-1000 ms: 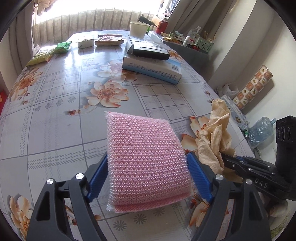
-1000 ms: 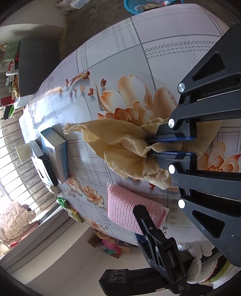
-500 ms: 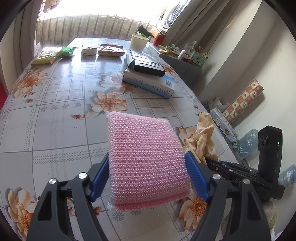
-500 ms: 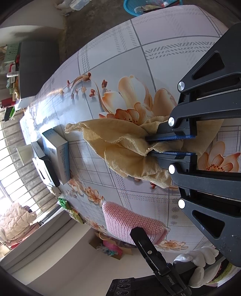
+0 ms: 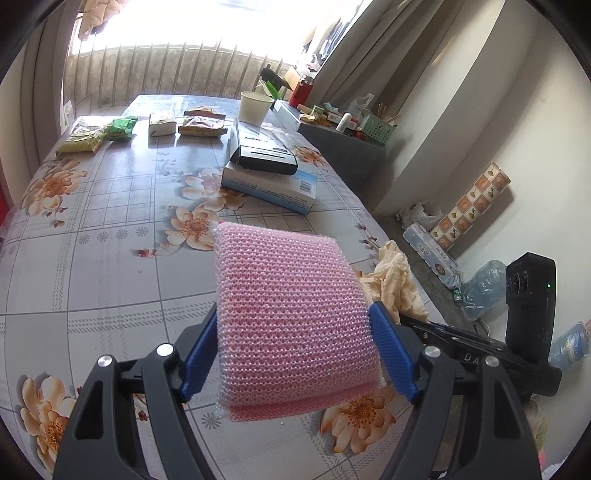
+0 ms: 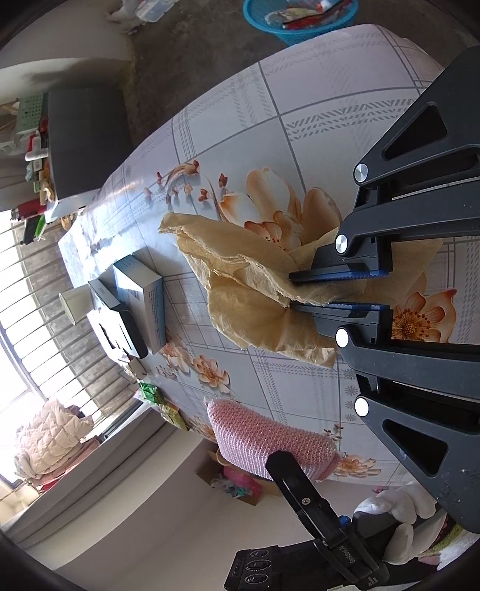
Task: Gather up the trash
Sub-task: 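Lift the beige cloth and pink pad and carry them to the wastebasket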
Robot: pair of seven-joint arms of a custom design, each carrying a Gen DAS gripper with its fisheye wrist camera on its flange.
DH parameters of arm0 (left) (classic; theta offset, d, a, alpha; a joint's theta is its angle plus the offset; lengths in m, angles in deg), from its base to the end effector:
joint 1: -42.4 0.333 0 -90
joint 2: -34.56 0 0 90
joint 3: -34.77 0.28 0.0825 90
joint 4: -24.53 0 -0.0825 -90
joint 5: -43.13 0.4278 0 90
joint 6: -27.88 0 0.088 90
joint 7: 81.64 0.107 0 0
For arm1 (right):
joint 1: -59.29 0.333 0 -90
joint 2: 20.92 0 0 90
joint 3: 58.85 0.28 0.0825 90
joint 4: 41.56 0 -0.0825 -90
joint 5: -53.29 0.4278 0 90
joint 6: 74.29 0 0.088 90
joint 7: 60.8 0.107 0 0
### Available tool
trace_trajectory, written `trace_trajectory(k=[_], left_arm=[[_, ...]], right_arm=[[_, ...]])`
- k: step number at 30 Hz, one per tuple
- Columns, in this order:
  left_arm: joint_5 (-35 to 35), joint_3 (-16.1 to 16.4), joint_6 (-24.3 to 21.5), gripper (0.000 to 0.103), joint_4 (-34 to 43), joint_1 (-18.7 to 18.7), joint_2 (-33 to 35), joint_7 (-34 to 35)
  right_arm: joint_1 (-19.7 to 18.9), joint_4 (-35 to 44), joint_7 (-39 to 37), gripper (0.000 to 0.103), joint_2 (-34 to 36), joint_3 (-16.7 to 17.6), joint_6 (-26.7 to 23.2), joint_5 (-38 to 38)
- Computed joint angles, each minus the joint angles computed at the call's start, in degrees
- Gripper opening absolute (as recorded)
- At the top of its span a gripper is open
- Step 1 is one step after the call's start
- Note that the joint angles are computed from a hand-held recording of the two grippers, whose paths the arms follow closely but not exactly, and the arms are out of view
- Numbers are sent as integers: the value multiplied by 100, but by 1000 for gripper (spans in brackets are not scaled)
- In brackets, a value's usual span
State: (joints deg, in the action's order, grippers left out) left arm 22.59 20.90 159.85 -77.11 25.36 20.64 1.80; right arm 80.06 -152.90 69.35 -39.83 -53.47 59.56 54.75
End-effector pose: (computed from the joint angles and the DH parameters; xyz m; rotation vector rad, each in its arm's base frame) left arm 0.4825 -0.3178 0.7052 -1.6631 2.2748 -1.2064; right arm 0.4952 0.2518 0.6660 -1.4917 1.9178 -0.1969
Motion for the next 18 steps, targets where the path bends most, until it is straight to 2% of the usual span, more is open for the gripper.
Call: trace_trajectory(k=[10,15,18], left_arm=[[-131,-131,27,76,607,-227,314,342],[78,-359,-212,76,1579,-448,1036,483],[314,-533,-431,76,2467,-691,1742,509]], right_arm=[[-199,-607,605,8,-822,59,367,-311],[-471,-1306,1214,8,-1655,68,565,-621],[-711,-1761,1554,8,-2278,56,464,-846]])
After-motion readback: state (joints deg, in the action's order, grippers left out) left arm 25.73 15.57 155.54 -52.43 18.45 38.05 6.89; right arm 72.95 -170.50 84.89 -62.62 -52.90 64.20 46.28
